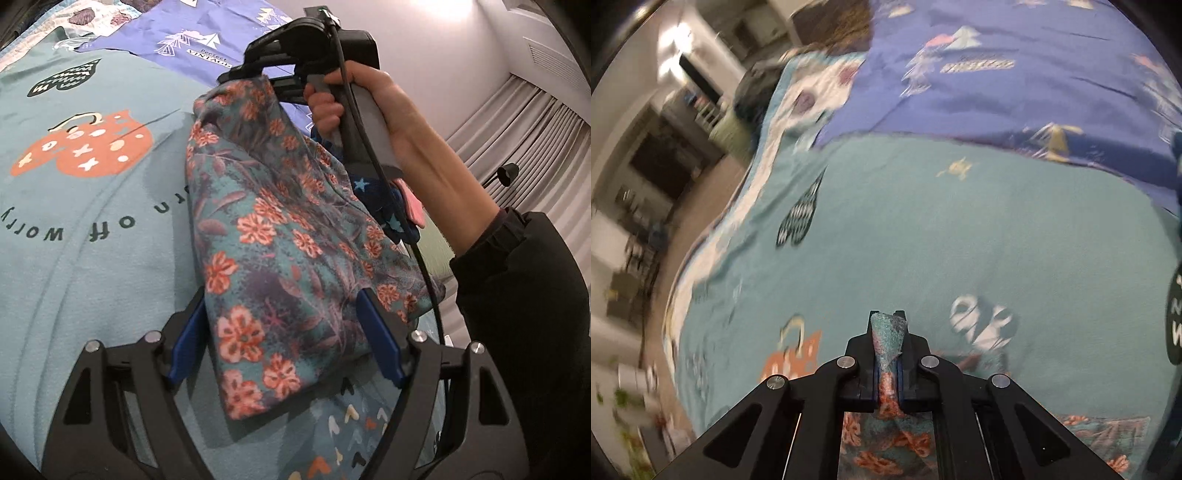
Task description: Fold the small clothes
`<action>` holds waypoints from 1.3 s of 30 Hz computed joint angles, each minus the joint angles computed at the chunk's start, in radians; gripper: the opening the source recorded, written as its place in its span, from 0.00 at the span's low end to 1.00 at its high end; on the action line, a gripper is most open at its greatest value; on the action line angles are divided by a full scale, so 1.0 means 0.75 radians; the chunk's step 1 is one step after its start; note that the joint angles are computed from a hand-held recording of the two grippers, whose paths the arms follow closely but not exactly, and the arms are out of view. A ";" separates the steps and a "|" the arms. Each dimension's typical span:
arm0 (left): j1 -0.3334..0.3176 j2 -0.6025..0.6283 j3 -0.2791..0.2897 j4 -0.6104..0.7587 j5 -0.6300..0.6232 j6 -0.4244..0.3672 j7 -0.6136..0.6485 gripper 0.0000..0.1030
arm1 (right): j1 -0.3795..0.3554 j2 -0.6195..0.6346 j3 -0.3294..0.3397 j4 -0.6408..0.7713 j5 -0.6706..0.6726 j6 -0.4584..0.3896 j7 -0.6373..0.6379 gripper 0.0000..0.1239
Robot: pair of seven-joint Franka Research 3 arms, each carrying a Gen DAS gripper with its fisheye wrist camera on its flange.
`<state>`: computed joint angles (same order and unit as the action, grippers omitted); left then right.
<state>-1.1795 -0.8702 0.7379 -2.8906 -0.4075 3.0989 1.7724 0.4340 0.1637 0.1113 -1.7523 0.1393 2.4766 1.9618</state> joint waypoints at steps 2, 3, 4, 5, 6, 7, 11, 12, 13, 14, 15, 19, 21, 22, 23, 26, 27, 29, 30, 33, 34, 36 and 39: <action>-0.004 -0.005 0.008 -0.001 0.001 0.001 0.004 0.76 | -0.006 -0.016 -0.011 -0.048 0.028 0.109 0.070 0.04; -0.004 -0.007 0.008 -0.002 0.002 0.001 0.004 0.76 | -0.008 -0.010 -0.015 -0.050 0.028 0.135 0.096 0.04; -0.007 -0.006 0.010 -0.002 0.003 0.002 0.005 0.76 | -0.008 -0.003 -0.021 -0.048 0.016 0.148 0.129 0.04; -0.008 -0.007 0.013 -0.002 0.004 0.002 0.007 0.76 | -0.004 -0.002 -0.030 -0.054 -0.015 0.154 0.169 0.04; -0.009 -0.011 0.016 -0.004 0.006 0.002 0.009 0.76 | 0.000 0.001 -0.037 -0.056 -0.050 0.153 0.197 0.04; -0.010 -0.012 0.017 -0.004 0.006 0.002 0.010 0.76 | 0.007 0.007 -0.044 -0.055 -0.094 0.152 0.233 0.04; -0.022 -0.031 0.031 -0.008 0.006 0.004 0.017 0.76 | -0.020 -0.001 -0.004 -0.123 0.025 0.321 0.196 0.04; -0.026 -0.037 0.037 -0.010 0.006 0.006 0.020 0.76 | -0.039 -0.017 0.020 -0.142 0.119 0.364 0.124 0.04; -0.030 -0.042 0.043 -0.012 0.006 0.009 0.022 0.76 | -0.052 -0.024 0.042 -0.146 0.209 0.390 0.049 0.05; -0.033 -0.044 0.046 -0.012 0.007 0.010 0.021 0.76 | -0.049 -0.025 0.045 -0.133 0.232 0.390 0.016 0.08; -0.035 -0.046 0.050 -0.013 0.009 0.011 0.022 0.76 | -0.030 -0.022 0.029 -0.111 0.172 0.379 0.033 0.09; -0.042 -0.056 0.063 -0.015 0.015 0.014 0.023 0.76 | 0.065 0.050 -0.046 0.098 -0.202 0.026 0.211 0.49; -0.047 -0.067 0.074 -0.019 0.018 0.017 0.027 0.76 | 0.161 0.025 -0.103 0.126 -0.560 -0.091 0.433 0.49; -0.045 -0.072 0.078 -0.022 0.020 0.015 0.029 0.76 | 0.163 -0.002 -0.092 0.103 -0.643 -0.082 0.472 0.49; -0.042 -0.079 0.082 -0.025 0.022 0.014 0.031 0.76 | 0.170 -0.043 -0.082 0.071 -0.728 -0.074 0.498 0.49; -0.042 -0.083 0.084 -0.028 0.025 0.016 0.031 0.76 | 0.165 -0.163 -0.018 -0.024 -0.893 -0.110 0.489 0.49; -0.040 -0.082 0.082 -0.029 0.026 0.015 0.030 0.76 | 0.157 -0.175 0.004 -0.033 -0.913 -0.149 0.472 0.49; -0.040 -0.078 0.077 -0.031 0.027 0.018 0.026 0.76 | 0.148 -0.151 0.043 -0.007 -0.877 -0.299 0.406 0.49; -0.041 -0.079 0.077 -0.031 0.028 0.019 0.025 0.76 | 0.143 -0.126 0.050 -0.002 -0.843 -0.351 0.392 0.49; -0.044 -0.082 0.078 -0.030 0.030 0.018 0.020 0.76 | 0.171 -0.024 0.021 -0.007 -0.792 -0.415 0.511 0.49; -0.045 -0.085 0.081 -0.030 0.030 0.018 0.019 0.76 | 0.150 -0.022 0.039 -0.041 -0.801 -0.379 0.565 0.50; -0.053 -0.104 0.096 -0.037 0.031 0.023 0.026 0.76 | 0.155 -0.057 0.028 -0.073 -0.826 -0.325 0.582 0.50; -0.055 -0.111 0.108 -0.038 0.035 0.022 0.030 0.76 | 0.115 -0.195 0.030 -0.164 -0.680 -0.254 0.546 0.51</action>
